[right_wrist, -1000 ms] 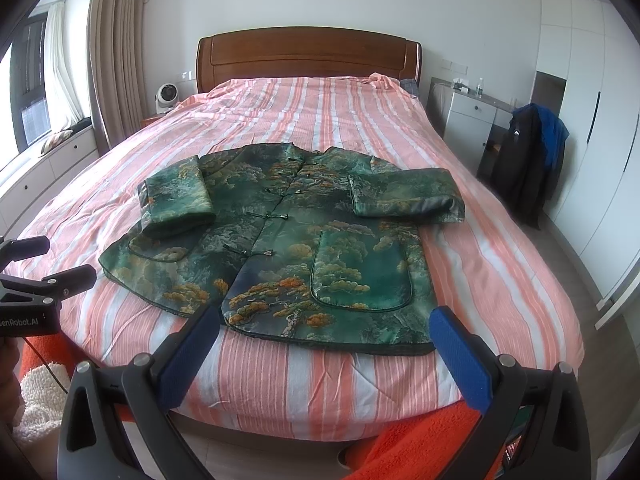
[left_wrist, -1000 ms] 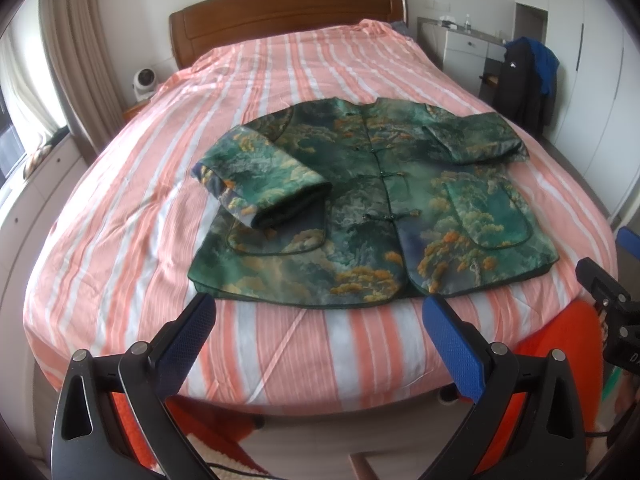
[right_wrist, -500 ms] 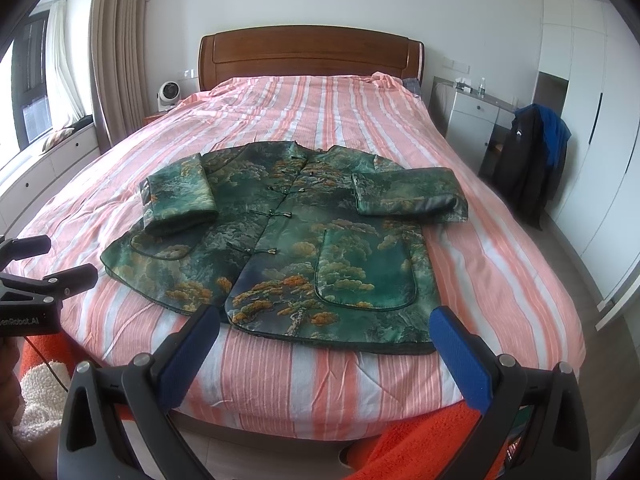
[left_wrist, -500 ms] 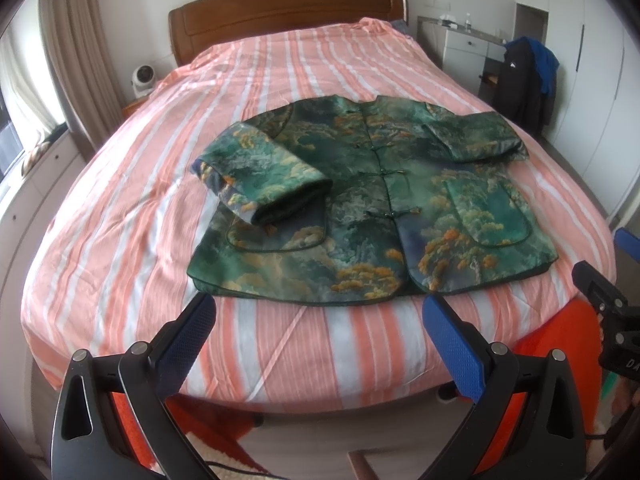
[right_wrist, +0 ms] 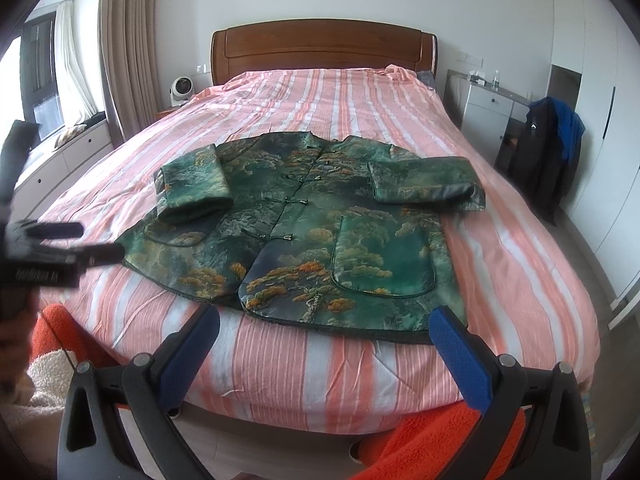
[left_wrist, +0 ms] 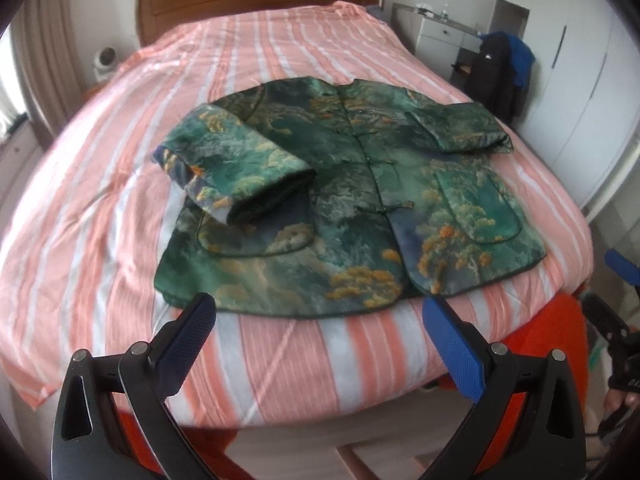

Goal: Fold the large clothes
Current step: 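Grasp the green brocade jacket's hem with the left gripper and lift it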

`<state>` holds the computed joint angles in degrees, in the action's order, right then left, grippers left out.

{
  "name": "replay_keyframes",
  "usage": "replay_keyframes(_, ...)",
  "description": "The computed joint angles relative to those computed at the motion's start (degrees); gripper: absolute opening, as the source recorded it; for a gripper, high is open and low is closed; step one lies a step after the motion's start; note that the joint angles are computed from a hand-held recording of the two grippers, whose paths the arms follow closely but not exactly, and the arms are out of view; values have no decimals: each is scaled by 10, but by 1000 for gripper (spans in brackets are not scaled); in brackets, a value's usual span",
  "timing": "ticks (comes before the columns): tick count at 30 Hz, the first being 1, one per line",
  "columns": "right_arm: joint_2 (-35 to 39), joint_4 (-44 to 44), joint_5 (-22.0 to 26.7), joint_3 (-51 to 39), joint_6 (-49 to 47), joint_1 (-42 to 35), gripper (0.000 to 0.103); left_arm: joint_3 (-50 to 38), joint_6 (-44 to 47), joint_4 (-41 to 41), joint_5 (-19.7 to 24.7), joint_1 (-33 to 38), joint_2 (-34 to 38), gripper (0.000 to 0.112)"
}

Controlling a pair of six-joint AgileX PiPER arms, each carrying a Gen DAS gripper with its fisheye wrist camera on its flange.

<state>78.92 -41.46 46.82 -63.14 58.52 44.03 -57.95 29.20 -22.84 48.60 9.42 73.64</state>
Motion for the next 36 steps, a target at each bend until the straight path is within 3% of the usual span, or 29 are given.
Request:
replay_keyframes(2, -11, -3, -13, 17, 4, -10, 103, -78, 96, -91, 64, 96, 106, 103)
replay_keyframes(5, -25, 2, -26, 45, 8, -46, 103, -214, 123, -116, 121, 162, 261, 103)
replay_keyframes(7, -30, 9, -26, 63, 16, -79, 103, -291, 120, -109, 133, 170, 339, 103)
replay_keyframes(10, -38, 31, -39, 85, 18, -116, 103, -406, 121, -120, 203, 176, 459, 103)
replay_keyframes(13, -38, 49, -51, 97, 7, -128, 103, -437, 91, -70, 191, 157, 510, 102)
replay_keyframes(19, -38, 92, -83, 134, -16, -165, 103, -360, 95, -31, 138, 137, 476, 101)
replay_keyframes(20, -35, 105, -88, 137, -23, -174, 103, -358, 85, -24, 135, 134, 472, 82)
replay_keyframes(21, -29, 119, -95, 139, -31, -182, 103, -359, 69, -13, 136, 131, 468, 45)
replay_keyframes(23, -19, 141, -106, 137, -48, -190, 103, -379, 51, -27, 179, 133, 470, 19)
replay_keyframes(24, -15, 139, -108, 135, -49, -187, 103, -376, 39, -16, 177, 127, 457, 15)
replay_keyframes(28, -11, 102, -97, 121, -34, -155, 103, -330, 26, 17, 143, 112, 396, 11)
replay_keyframes(33, -30, 62, -84, 133, -2, -143, 103, -241, 73, -27, 170, 169, 321, 10)
replay_keyframes(36, -28, 82, -89, 143, -18, -176, 103, -186, 93, -39, 185, 203, 290, 11)
